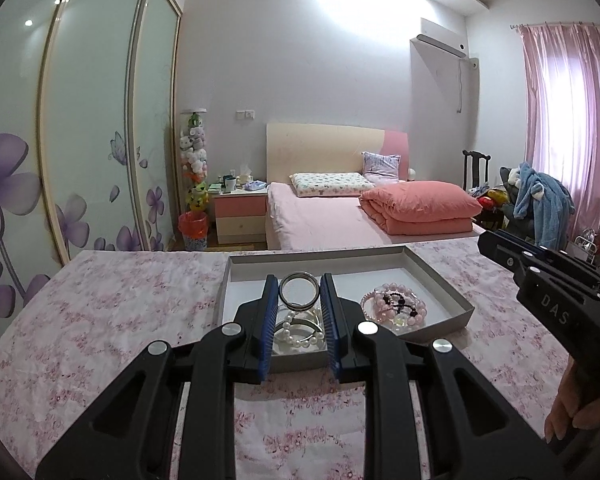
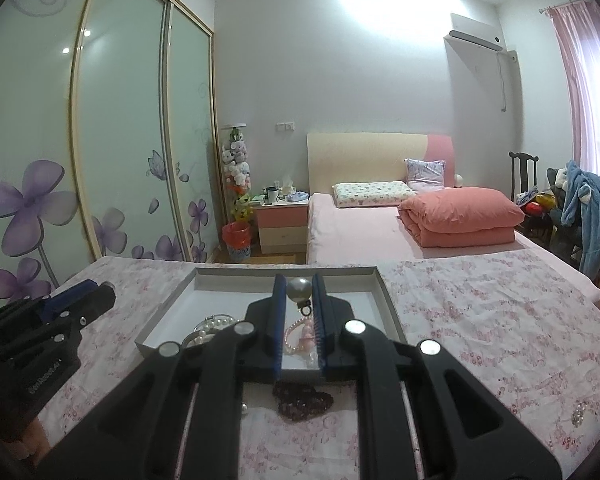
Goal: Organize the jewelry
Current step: 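Carry the ring and earring over the grey tray and open both tools, then move the right tool to the dark red bead necklace and close on it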
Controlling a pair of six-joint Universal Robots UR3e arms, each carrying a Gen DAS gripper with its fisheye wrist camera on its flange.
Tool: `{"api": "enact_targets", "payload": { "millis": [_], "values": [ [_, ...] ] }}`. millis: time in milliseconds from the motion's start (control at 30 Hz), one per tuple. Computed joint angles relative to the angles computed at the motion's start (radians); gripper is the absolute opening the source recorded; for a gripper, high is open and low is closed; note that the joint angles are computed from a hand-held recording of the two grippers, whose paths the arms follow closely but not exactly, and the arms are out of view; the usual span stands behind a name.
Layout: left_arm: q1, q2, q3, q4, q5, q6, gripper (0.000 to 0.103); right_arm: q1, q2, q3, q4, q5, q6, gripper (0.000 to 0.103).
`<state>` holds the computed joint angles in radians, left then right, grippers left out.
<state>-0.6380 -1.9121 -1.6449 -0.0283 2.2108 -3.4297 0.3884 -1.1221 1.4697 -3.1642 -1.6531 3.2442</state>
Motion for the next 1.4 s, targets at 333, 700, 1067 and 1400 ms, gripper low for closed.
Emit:
{"api": "enact_targets", "payload": {
  "millis": [333,700,1067,1400],
  "values": [
    [0.035,-0.027,0.033,-0.002,-0.051,0.010,0.023,-0.012,0.046,-0.079,0.014,0.018,-0.007,0.013],
    [0.142,-0.155,0.194,-0.057,-0.176,0.026,0.023,-0.077,0.322,-0.534,0.311,0.142,0.047,0.013],
    [0.191,-0.259,0.316,-0.180,-0.275,-0.004,0.023,-0.113,0.605,-0.984,0.628,0.241,0.085,0.014],
    [0.227,-0.226,0.274,-0.199,-0.310,-0.034,0.037,-0.146,0.557,-0.893,0.598,0.280,0.143,0.029]
  ]
}}
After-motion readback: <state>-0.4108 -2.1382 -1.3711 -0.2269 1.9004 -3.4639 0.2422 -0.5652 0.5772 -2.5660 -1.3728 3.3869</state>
